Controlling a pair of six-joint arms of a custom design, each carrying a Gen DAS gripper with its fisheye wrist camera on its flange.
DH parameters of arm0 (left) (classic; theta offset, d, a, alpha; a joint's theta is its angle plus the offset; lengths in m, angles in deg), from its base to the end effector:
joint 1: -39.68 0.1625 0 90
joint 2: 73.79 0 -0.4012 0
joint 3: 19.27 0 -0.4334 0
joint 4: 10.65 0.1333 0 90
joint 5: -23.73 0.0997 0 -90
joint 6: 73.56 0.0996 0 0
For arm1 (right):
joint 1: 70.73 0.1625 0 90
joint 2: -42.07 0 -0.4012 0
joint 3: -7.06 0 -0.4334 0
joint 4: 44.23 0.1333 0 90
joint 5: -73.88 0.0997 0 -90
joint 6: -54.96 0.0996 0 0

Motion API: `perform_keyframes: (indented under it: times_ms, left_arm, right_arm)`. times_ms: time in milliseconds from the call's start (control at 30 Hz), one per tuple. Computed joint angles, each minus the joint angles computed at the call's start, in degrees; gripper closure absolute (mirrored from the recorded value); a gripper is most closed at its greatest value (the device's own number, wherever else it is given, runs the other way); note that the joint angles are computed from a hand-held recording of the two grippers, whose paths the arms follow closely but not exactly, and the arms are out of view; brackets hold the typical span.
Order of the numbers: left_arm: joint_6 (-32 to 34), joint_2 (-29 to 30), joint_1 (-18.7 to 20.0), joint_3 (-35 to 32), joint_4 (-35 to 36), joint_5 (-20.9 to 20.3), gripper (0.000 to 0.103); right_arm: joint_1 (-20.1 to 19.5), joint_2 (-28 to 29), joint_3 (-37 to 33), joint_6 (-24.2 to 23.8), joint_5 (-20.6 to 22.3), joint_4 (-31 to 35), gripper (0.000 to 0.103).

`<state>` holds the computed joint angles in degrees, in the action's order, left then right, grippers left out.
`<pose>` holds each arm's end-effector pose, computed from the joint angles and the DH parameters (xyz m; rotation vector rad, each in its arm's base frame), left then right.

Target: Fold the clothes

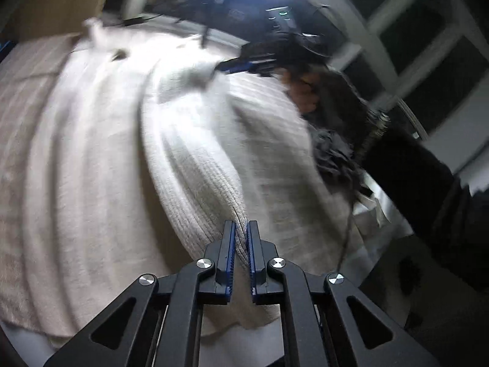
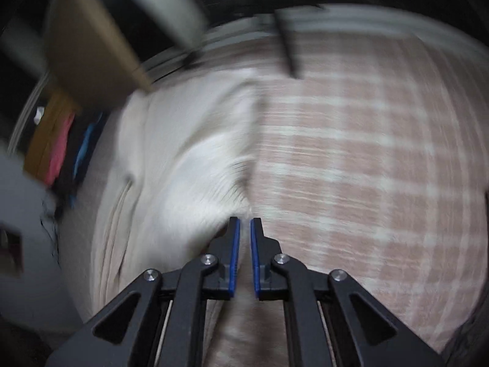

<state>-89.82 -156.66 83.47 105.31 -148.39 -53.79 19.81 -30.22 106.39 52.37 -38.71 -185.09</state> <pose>-0.2413 -0.4458 0.1860 0.7571 2.8974 -0.3047 0.1010 -0.6355 0.3038 -0.0398 -2.6912 0.5575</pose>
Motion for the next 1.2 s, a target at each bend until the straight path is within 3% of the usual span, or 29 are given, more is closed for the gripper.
perform_keyframes:
  times_ms: [33,100,267,367,433,600,633,667,767,833,1000,1133,1200]
  left_arm:
    - [1.0,1.1,0.0,-0.8,2.0,-0.8,0.088]
    - [1.3,1.5,0.0,-1.2,4.4,-0.6,0.087]
    - [-1.0,-0.5,-0.2,-0.9,5.5,3.9,0.081]
    - [-0.2,1.1,-0.9,-1.5,5.7,4.2,0.081]
    - [0.8,2.4,-1.7,-2.0,6.4,4.1,0.074]
    - [2.2,4.7,-3.5,-1.7,7.0,5.4,0.069]
    - [2.3,5.2,-3.4,-1.7,7.3,5.7,0.069]
    - [2.4,5.5,-3.2,-1.8,7.5,5.7,0.069]
    - [3.1,5.2,-2.8,-1.4,6.9,5.5,0.069]
    - [2.8,4.9,-3.0,-1.3,6.9,5.5,0.069]
    - [1.9,3.9,-4.4,-1.0,6.0,5.7,0.069]
    - [3.0,4.4,-5.4,-1.3,5.0,4.8,0.069]
    - [2.9,5.1,-5.4,-1.8,5.2,3.6,0.063]
  right_arm:
    - [-0.9,-0.5,0.2,2.8,-1.8,0.7,0.095]
    - [-1.8,-1.9,1.1,3.1,-1.2,-0.2,0.094]
    - [-1.4,-6.2,4.4,-1.1,11.2,2.8,0.092]
    - [-0.9,-4.8,4.3,-0.4,16.3,4.9,0.075]
    - [-1.3,-3.6,3.9,0.7,19.1,5.3,0.068]
    - [-1.5,2.1,0.4,4.0,15.4,3.6,0.070]
    - [-1.7,2.9,-0.1,4.3,15.7,3.2,0.086]
    - [-1.6,2.8,-0.2,4.2,15.7,3.4,0.096]
    - [0.0,1.8,-0.1,2.4,12.5,1.4,0.096]
    - [0.0,0.8,-0.2,3.8,10.1,-0.6,0.096]
    - [-0.8,1.8,-2.5,2.8,8.5,4.7,0.095]
    - [-1.7,0.8,-1.9,3.4,11.3,3.9,0.093]
    - [-1.6,1.2,-2.2,3.1,11.2,3.6,0.090]
